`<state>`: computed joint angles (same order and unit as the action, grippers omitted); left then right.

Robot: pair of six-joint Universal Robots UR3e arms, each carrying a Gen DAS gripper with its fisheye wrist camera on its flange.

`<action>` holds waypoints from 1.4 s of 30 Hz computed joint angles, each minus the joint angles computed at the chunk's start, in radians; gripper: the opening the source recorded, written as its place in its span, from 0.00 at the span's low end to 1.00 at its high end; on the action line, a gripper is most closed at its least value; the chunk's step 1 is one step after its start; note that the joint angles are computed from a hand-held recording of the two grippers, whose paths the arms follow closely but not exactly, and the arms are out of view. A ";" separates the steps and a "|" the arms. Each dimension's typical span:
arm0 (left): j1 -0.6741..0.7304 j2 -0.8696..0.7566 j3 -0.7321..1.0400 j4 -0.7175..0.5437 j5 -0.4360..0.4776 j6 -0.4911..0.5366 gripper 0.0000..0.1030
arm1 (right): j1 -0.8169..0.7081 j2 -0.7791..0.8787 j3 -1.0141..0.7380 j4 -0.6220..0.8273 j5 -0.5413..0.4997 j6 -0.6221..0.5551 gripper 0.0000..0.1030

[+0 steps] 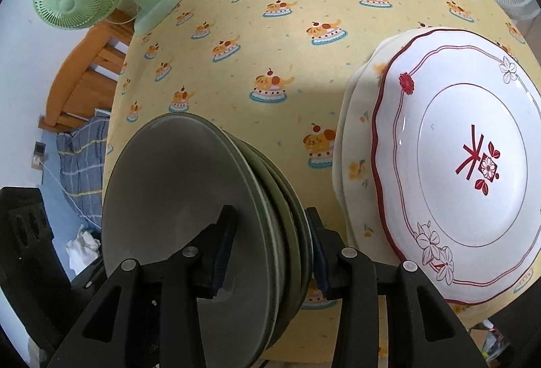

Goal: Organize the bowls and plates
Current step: 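Grip the nested grey bowls' rim with both grippers and lift them, then carry the nested bowls over the plate stack and lower them onto it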

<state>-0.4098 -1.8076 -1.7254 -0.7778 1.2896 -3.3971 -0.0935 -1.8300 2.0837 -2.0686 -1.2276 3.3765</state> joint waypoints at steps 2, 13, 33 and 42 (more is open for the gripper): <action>-0.011 -0.001 0.018 -0.016 0.007 0.004 0.51 | 0.011 0.009 -0.013 0.006 -0.011 -0.004 0.42; -0.039 0.013 0.090 -0.132 0.050 -0.032 0.48 | 0.010 0.021 -0.094 0.128 -0.023 -0.057 0.42; -0.078 0.093 0.172 -0.202 0.043 0.083 0.47 | 0.059 -0.186 -0.169 0.259 -0.135 0.093 0.42; -0.188 -0.014 0.321 -0.205 0.156 -0.062 0.47 | -0.163 -0.285 -0.148 0.377 -0.015 -0.175 0.43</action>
